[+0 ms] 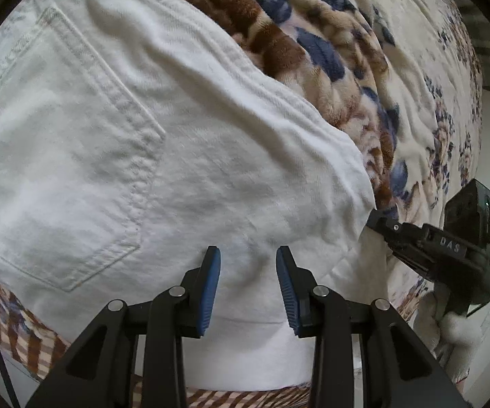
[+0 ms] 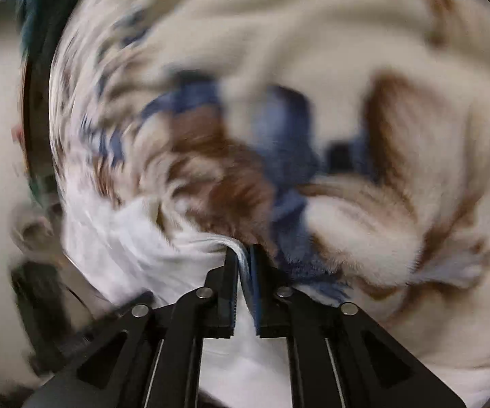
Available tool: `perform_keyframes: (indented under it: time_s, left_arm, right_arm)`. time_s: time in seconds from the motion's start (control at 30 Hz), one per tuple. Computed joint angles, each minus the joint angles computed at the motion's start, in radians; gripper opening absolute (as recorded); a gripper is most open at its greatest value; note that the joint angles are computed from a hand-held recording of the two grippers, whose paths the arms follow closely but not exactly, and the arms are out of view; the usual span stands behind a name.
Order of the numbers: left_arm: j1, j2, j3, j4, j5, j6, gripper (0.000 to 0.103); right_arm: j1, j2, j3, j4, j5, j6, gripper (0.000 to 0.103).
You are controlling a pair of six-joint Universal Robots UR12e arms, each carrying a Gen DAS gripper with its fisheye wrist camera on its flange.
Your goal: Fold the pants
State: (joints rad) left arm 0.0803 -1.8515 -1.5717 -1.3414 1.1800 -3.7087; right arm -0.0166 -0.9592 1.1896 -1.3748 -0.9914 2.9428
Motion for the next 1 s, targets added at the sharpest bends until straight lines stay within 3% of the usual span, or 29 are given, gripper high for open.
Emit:
perform_keyframes:
  time_s: [0.1, 0.17, 0.23, 0.27, 0.37, 0.43, 0.47, 0.57, 0.6, 0.63, 0.7, 0.77, 0.87, 0.93, 1.0]
  left_arm:
    - [0.0, -0.001, 0.012, 0.0, 0.021, 0.032, 0.032]
    - [-0.004, -0.004, 0.028, 0.0, 0.047, 0.063, 0.032]
    - [-0.01, -0.01, 0.045, 0.009, 0.075, 0.093, 0.032]
    - [-0.014, -0.015, 0.057, 0.012, 0.09, 0.115, 0.032]
    - [-0.022, -0.043, 0.105, 0.006, 0.084, 0.236, 0.035]
    - [-0.031, -0.079, 0.156, -0.034, 0.048, 0.371, 0.046]
    - [-0.037, -0.099, 0.186, -0.069, 0.046, 0.423, 0.046]
    - [-0.046, -0.135, 0.234, -0.098, 0.076, 0.474, 0.046]
    - [-0.046, -0.142, 0.245, -0.098, 0.088, 0.473, 0.046]
    - [-0.044, -0.145, 0.251, -0.09, 0.101, 0.469, 0.046]
    - [-0.04, -0.149, 0.259, -0.084, 0.113, 0.462, 0.046]
    - [-0.027, -0.147, 0.254, -0.078, 0.091, 0.433, 0.046]
    - [-0.018, -0.148, 0.245, -0.086, 0.06, 0.41, 0.046]
    - [-0.018, -0.156, 0.248, -0.116, 0.034, 0.413, 0.046]
    - [-0.022, -0.165, 0.258, -0.149, 0.014, 0.425, 0.047]
  right_arm:
    - [0.004, -0.029, 0.022, -0.052, -0.005, -0.013, 0.016]
    - [0.02, -0.066, 0.038, -0.107, -0.08, -0.072, 0.027]
    - [0.028, -0.089, 0.029, -0.15, -0.157, -0.178, 0.063]
    - [0.041, -0.106, 0.039, -0.183, -0.21, -0.22, 0.067]
    - [0.051, -0.139, 0.06, -0.252, -0.308, -0.305, 0.067]
    - [0.036, -0.139, 0.042, -0.197, -0.264, -0.4, 0.067]
    - [0.039, -0.143, 0.047, -0.188, -0.265, -0.431, 0.067]
    - [0.051, -0.141, 0.07, -0.213, -0.251, -0.489, 0.067]
    - [0.054, -0.136, 0.074, -0.213, -0.219, -0.512, 0.066]
    - [0.061, -0.129, 0.078, -0.215, -0.199, -0.54, 0.052]
    - [0.084, -0.109, 0.066, -0.215, -0.235, -0.594, 0.006]
    - [0.066, -0.049, -0.011, -0.048, -0.151, -0.535, 0.006]
    - [-0.026, 0.035, -0.079, 0.226, 0.159, -0.313, 0.005]
    - [-0.068, 0.053, -0.058, 0.228, 0.234, -0.12, 0.005]
    - [-0.09, 0.048, -0.025, 0.108, 0.166, 0.031, 0.005]
